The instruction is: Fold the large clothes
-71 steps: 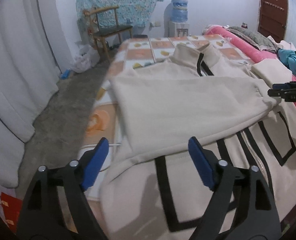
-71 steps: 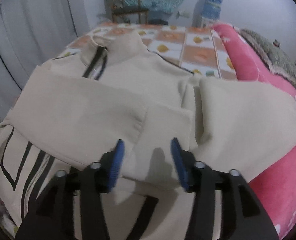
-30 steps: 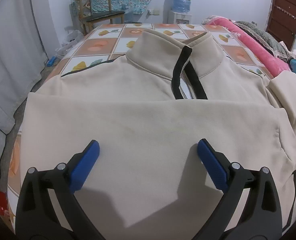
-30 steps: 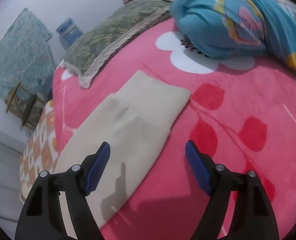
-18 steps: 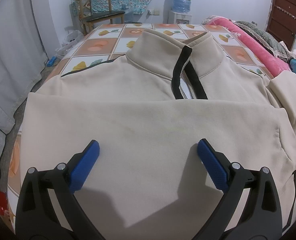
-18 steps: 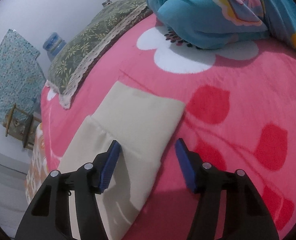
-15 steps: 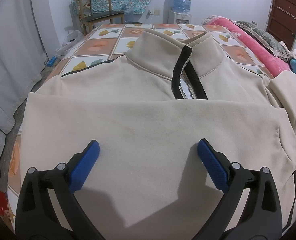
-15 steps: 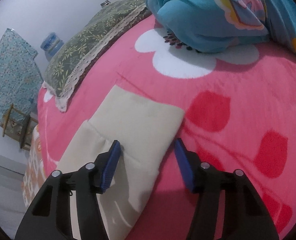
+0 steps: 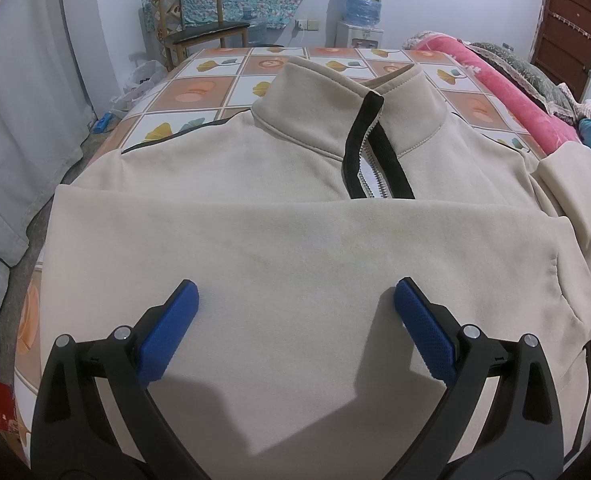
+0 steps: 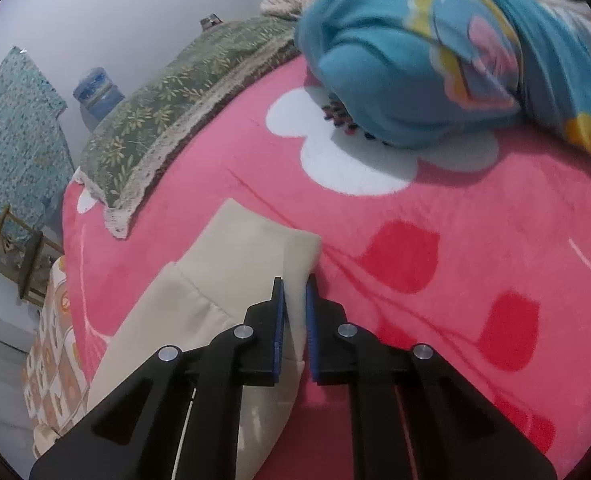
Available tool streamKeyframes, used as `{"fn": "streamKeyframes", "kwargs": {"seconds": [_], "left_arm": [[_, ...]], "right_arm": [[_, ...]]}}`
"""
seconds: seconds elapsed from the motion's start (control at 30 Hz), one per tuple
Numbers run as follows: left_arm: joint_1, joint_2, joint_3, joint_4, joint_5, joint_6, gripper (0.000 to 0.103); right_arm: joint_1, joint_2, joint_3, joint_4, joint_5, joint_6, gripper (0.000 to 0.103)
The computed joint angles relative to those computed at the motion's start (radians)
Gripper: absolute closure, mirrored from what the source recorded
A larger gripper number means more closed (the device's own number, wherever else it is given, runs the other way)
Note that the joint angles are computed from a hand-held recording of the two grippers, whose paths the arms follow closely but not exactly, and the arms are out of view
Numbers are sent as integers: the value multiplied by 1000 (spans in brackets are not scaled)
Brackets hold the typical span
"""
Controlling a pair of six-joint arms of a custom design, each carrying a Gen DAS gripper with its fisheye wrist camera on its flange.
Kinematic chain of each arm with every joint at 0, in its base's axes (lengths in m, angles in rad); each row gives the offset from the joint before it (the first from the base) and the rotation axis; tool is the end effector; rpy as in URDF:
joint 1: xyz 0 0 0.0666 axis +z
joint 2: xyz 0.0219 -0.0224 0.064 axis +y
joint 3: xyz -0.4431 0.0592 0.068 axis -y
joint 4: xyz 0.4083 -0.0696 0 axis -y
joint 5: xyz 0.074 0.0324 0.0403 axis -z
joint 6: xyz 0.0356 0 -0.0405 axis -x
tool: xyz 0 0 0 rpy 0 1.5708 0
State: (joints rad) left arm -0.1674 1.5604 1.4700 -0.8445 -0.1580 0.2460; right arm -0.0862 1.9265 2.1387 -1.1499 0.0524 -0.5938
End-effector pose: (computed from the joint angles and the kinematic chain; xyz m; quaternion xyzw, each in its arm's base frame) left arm 0.5497 -0.0876 0.4496 -0.0619 0.9452 0.0094 0.3204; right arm 0.7009 -0.0628 0.5198 0.3245 0.8929 0.0540 0.3075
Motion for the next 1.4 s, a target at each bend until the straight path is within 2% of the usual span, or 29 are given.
{"fn": "streamKeyframes", "kwargs": {"seconds": [0.33,0.63,0.7,0.77,0.83,0.97,1.03,1.1,1.2,1.3,1.4], "left_arm": [[0,0,0,0,0,0,8],[0,0,0,0,-1,0,8],[-1,2,3,-3,-12,0,7],[-8,1,10,-24,-56,12,7],[-7,-17,10,-40,-61,34,8],[4,-121,-44,2,-26,50,8],[18,-169,-72,12,3,55,19],[50,-217,-104,10,57,61,35],[117,-291,-171,30,172,60,53],[178,-362,-232,38,261,28,61],[231,-419,-273,33,337,-23,61]], "right_arm": [[41,-84,-11,75,-11,74,94],[133,-178,34,107,-57,171,95],[162,-194,51,106,-67,190,95],[191,-204,70,102,-70,201,95],[233,-210,99,94,-61,226,95],[317,-210,150,78,-24,275,95],[372,-206,170,78,-12,295,95],[428,-193,197,68,1,312,95],[517,-161,234,59,9,337,95],[618,-121,259,69,7,376,95],[710,-86,242,109,-31,417,95]]}}
